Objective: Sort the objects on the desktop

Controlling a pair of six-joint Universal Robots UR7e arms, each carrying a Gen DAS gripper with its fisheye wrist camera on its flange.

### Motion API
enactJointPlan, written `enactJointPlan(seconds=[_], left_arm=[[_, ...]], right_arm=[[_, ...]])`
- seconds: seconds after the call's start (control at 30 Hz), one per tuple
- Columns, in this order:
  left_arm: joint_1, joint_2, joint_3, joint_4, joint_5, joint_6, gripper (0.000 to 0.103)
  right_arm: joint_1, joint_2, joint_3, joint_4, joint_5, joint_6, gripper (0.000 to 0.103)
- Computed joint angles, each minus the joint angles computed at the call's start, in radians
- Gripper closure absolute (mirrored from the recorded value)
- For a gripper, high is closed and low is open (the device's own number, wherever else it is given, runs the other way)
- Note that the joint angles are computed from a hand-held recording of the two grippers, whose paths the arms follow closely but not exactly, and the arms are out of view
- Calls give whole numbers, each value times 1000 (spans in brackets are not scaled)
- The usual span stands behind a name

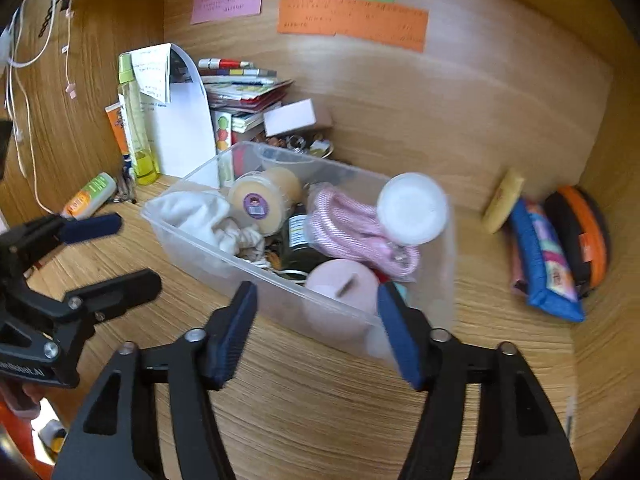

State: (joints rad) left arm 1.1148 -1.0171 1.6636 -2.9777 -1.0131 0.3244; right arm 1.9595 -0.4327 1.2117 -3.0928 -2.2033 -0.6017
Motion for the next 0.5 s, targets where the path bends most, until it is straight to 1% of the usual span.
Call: enactJointPlan(seconds=[0.03, 0.1, 0.2, 0.23, 0.27, 0.4, 0.5], left_arm=[[-8, -1, 6, -17, 20, -1, 8], [-22, -3, 18, -48, 49, -3, 6], [-43, -9, 40, -102, 82, 2, 5], [-52, -10, 49, -126, 99, 8, 5], [-59, -10, 56, -143, 112, 12, 5], [-90, -12, 91, -211, 164, 26, 5], [-111, -11, 117, -263, 195, 54, 5]], right_arm=[[4, -1, 14, -46, -10, -23, 34], [9, -11, 43, -107, -13, -53, 32], [18, -29, 88, -185, -15, -76, 27], [21, -34, 100, -210, -16, -83, 23], [23, -38, 112, -236, -17, -91, 20], [32, -64, 175, -340, -15, -120, 20], [33, -95, 230, -392, -2, -108, 18]])
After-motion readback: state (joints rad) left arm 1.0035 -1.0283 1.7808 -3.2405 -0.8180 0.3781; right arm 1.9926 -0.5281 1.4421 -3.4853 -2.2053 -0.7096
